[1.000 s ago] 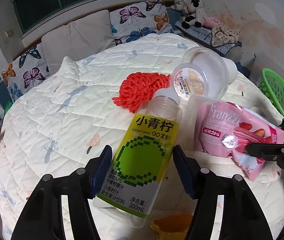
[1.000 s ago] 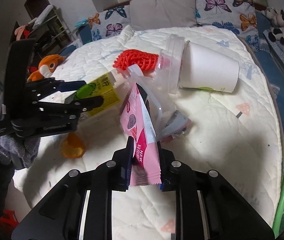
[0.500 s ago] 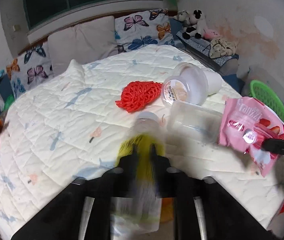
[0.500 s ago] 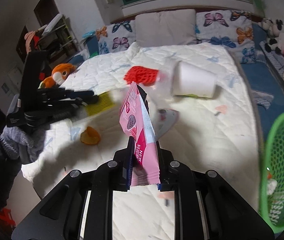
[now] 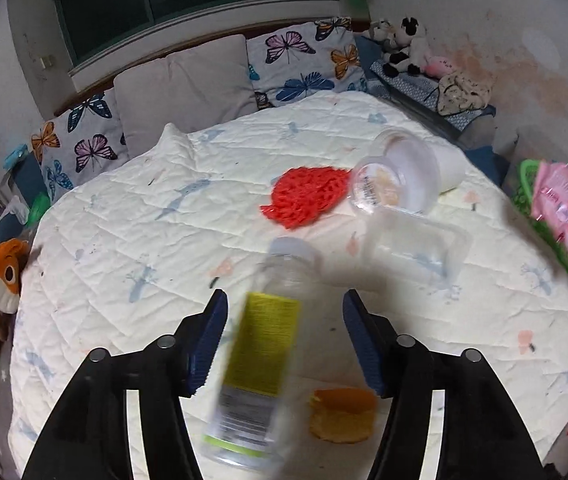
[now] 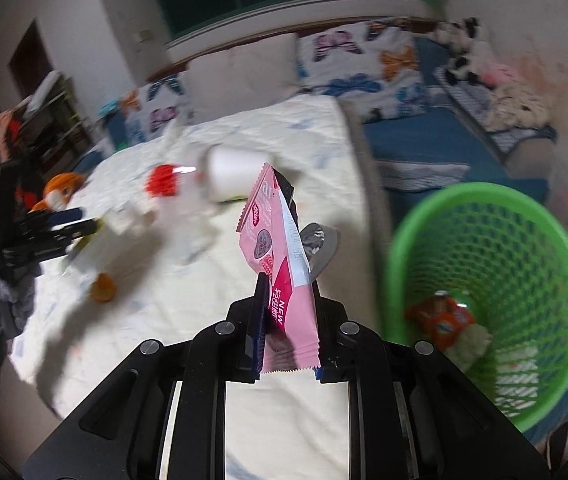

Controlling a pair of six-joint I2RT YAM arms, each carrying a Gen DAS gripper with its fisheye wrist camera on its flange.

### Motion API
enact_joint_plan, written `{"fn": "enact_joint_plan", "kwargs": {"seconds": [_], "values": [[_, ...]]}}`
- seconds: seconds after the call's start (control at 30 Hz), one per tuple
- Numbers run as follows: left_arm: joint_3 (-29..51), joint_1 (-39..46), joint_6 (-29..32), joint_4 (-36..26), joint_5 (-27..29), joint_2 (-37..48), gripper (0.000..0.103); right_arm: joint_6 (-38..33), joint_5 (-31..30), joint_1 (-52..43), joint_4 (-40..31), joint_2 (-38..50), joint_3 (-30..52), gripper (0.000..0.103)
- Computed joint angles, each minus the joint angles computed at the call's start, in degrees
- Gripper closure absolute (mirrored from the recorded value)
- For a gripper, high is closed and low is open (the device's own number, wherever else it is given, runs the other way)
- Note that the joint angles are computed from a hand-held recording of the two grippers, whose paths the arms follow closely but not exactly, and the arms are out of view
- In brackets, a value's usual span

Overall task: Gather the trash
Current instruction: 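Carry the pink wrapper and bottle to the green basket and release both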

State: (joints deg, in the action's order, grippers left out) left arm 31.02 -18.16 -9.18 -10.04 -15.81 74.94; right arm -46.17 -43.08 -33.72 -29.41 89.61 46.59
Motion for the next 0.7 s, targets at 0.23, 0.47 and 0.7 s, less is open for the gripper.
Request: {"fn": "enact_joint_plan", "kwargs": {"seconds": [0.23, 0.47, 0.7], "values": [[-0.4, 4.5, 2.4, 2.9, 3.2, 5.1, 0.034, 3.4, 2.6, -4.1, 3.9, 5.8, 4.6, 0.085], [0.6, 7.0, 3.3, 6.3, 6.4, 11.2, 0.052, 4.0, 3.4, -5.6, 4.7, 8.0, 6.2, 0.085], [-0.1, 4.5, 1.4, 4.6, 4.9, 7.5, 0.057, 4.0, 4.1, -6.7, 4.9, 8.7, 6.8, 0.085]]}}
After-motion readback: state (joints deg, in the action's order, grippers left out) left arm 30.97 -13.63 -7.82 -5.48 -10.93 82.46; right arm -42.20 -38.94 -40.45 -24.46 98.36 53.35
